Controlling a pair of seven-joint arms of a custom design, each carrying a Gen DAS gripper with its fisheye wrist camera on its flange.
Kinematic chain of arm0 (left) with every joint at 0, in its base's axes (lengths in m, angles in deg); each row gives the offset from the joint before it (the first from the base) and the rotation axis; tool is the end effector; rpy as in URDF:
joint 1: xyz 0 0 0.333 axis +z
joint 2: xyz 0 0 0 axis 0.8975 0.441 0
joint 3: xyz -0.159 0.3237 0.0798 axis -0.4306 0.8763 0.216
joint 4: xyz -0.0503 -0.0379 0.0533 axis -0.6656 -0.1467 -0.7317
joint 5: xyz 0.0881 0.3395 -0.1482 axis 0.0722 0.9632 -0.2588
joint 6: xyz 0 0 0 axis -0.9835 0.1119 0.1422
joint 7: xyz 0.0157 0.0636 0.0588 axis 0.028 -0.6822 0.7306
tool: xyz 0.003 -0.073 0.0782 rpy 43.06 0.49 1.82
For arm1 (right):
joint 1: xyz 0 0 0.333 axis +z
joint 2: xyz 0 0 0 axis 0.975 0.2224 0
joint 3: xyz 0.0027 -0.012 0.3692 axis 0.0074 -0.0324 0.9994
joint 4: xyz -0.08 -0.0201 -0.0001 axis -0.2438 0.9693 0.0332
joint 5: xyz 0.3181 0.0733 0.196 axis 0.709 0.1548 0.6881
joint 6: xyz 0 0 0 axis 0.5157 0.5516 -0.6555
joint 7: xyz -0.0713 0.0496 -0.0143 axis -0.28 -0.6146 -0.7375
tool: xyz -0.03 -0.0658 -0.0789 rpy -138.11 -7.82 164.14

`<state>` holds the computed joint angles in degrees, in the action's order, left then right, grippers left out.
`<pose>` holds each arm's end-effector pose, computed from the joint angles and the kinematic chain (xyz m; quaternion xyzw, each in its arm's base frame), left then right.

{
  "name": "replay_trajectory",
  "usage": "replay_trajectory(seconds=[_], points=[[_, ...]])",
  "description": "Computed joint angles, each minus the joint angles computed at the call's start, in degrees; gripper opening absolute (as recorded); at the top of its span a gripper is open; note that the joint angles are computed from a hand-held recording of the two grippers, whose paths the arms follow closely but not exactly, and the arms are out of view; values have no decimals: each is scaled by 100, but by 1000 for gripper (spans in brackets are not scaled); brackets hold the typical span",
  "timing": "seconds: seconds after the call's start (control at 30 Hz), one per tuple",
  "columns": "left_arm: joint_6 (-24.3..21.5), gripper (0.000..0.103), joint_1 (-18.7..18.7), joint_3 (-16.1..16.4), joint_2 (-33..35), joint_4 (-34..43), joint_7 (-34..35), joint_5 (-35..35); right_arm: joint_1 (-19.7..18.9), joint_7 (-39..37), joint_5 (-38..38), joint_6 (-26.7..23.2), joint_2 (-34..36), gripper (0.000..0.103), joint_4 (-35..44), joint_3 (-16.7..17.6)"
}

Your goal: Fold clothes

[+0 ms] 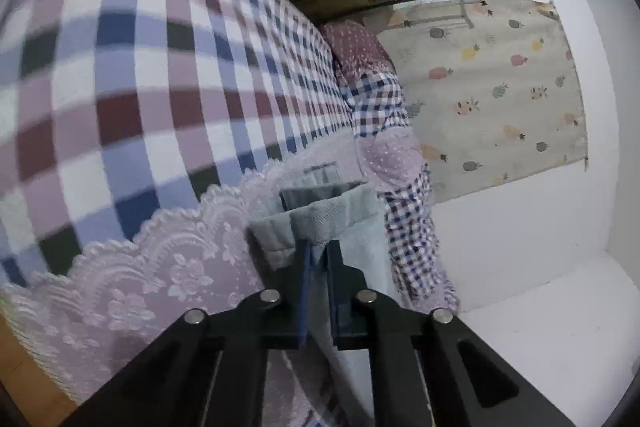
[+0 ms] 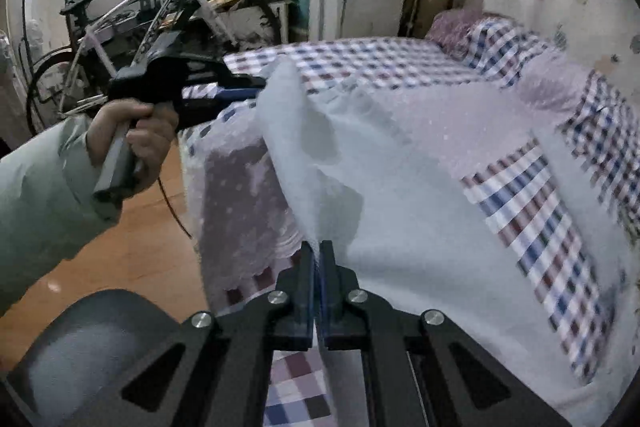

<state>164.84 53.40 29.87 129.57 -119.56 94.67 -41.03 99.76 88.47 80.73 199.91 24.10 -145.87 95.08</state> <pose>0.7383 -0.3256 0.3772 0.7522 -0.3314 0.5619 0.0936 0.6434 0.3261 0.4502 -0.8641 0.3772 -0.1586 0.2931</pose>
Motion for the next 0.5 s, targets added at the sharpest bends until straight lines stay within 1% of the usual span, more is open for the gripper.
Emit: replay_trajectory(seconds=[0.03,0.07,0.13,0.17,0.2,0.27,0.3,0.33,0.37,0.43,0.47,0.5], points=[[-32,5,-136,238,-149,-113,9,-107,-13,-51,14,-34,-14,0,-35,42],[-4,5,-401,642,-350,-276,36,-311,-24,-104,32,-68,-27,0,-70,81],[-135,5,-664,1031,-606,-548,121,-519,-48,-229,83,-139,-22,1,-114,158],[-251,5,-807,1240,-725,-737,158,-640,-28,-281,36,-349,35,2,-41,147],[-507,5,-913,1359,-768,-814,166,-753,-6,-332,-13,-563,97,4,40,134],[-785,4,-911,1333,-771,-915,110,-885,24,-383,-92,-934,189,6,225,81],[-793,3,-908,1338,-749,-994,5,-895,37,-407,-132,-1121,239,9,323,57],[-846,0,-1064,1543,-771,-1060,-20,-1043,48,-432,-174,-1309,291,9,425,35],[-850,0,-1292,1862,-814,-1161,-126,-1155,-53,-603,-60,-1384,298,9,493,132],[-638,0,-1470,2125,-840,-1320,-241,-1280,-284,-996,257,-1512,360,16,791,324],[-548,0,-1469,2141,-828,-1337,-235,-1296,-316,-1120,335,-1477,458,30,1019,333],[-460,0,-1462,2147,-814,-1350,-218,-1316,-348,-1239,408,-1446,565,46,1261,346]])
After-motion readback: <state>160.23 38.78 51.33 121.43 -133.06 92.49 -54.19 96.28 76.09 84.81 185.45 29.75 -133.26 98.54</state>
